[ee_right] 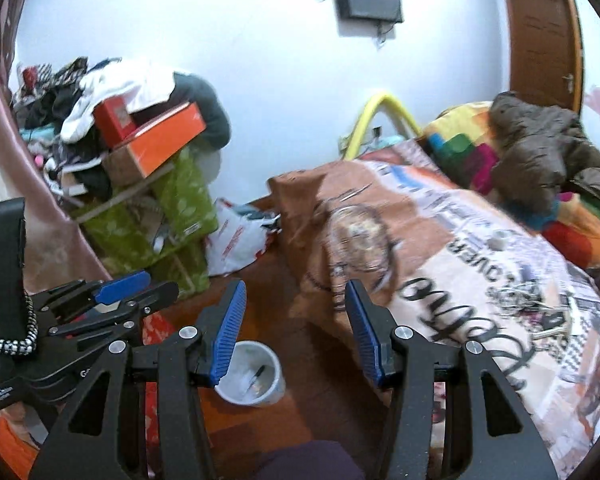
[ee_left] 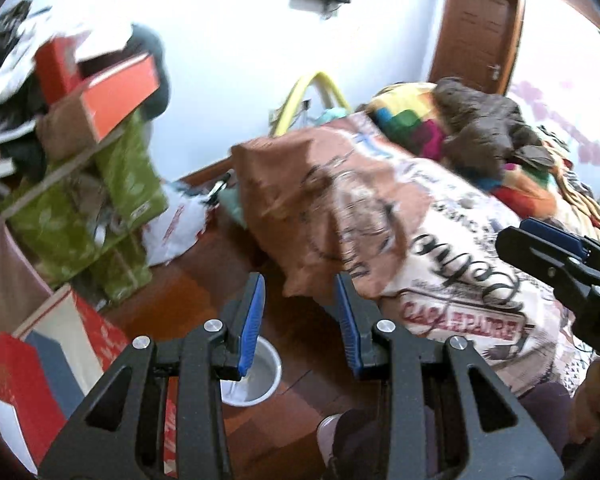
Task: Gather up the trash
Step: 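Move both tools back over the bed items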
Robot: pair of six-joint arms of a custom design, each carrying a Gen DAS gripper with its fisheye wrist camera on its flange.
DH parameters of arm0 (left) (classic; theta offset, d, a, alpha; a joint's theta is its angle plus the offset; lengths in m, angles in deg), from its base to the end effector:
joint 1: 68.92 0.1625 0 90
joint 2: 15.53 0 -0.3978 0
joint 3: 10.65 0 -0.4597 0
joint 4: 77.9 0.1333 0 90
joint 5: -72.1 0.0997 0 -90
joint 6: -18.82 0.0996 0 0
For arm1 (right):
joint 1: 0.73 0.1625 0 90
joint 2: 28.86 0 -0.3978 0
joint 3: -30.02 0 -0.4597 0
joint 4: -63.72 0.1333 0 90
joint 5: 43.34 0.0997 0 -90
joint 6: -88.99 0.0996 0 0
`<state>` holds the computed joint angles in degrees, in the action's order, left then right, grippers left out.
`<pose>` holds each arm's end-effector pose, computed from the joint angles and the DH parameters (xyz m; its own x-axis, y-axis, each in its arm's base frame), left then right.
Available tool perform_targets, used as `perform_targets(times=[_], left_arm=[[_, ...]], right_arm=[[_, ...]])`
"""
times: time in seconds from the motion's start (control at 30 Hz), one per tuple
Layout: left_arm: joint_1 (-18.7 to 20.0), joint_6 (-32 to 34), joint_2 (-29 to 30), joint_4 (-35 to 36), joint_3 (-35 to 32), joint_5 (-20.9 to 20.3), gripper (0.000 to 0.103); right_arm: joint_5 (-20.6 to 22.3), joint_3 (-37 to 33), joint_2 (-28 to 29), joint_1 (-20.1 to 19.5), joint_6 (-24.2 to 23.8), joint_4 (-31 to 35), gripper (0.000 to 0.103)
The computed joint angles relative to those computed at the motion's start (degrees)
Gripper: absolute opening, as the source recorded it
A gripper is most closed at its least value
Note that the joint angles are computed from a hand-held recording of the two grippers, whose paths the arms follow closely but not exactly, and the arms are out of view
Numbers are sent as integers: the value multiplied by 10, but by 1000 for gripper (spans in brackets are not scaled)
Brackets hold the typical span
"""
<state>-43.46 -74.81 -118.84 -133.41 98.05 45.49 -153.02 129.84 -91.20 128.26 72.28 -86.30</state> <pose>-0.2782 -0.3787 0.4083 -0.7121 -0.3704 -0.5965 0.2805 0.6287 -0.7253 0.5038 -0.4638 0.1867 -0.6117 -0.6777 0.4081 -0.7904 0.5461 -0.2777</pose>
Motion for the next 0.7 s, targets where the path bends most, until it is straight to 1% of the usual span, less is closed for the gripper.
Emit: perform_targets(times=[0.03, 0.1, 0.17, 0.2, 0.3, 0.37, 0.47, 0.57, 0.63, 0.7], left_arm=[[-3, 11, 10, -12, -5, 3, 38], [-4, 50, 29, -58, -10, 10, 41], [-1, 106, 48, -124, -11, 14, 45], [3, 151, 60, -176, -12, 12, 46], [12, 232, 94, -270, -18, 8, 49], [22, 289, 128, -333, -29, 3, 51], [43, 381, 180, -440, -46, -15, 51], [62, 458, 227, -528, -66, -45, 52], [78, 508, 259, -579, -81, -69, 53], [90, 540, 287, -604, -97, -90, 54]], right_arm=[[-2, 4, -10, -4, -2, -3, 48], [-7, 9, -24, -12, -5, -10, 48], [-14, 16, -39, -19, -11, -19, 48], [-20, 18, -44, -23, -16, -23, 48], [-39, 22, -62, -38, -29, -39, 48], [-52, 22, -72, -50, -37, -47, 49], [-71, 21, -86, -73, -44, -57, 55], [-90, 16, -94, -95, -43, -60, 55], [-107, 13, -99, -111, -39, -62, 55], [-124, 8, -100, -128, -30, -59, 55]])
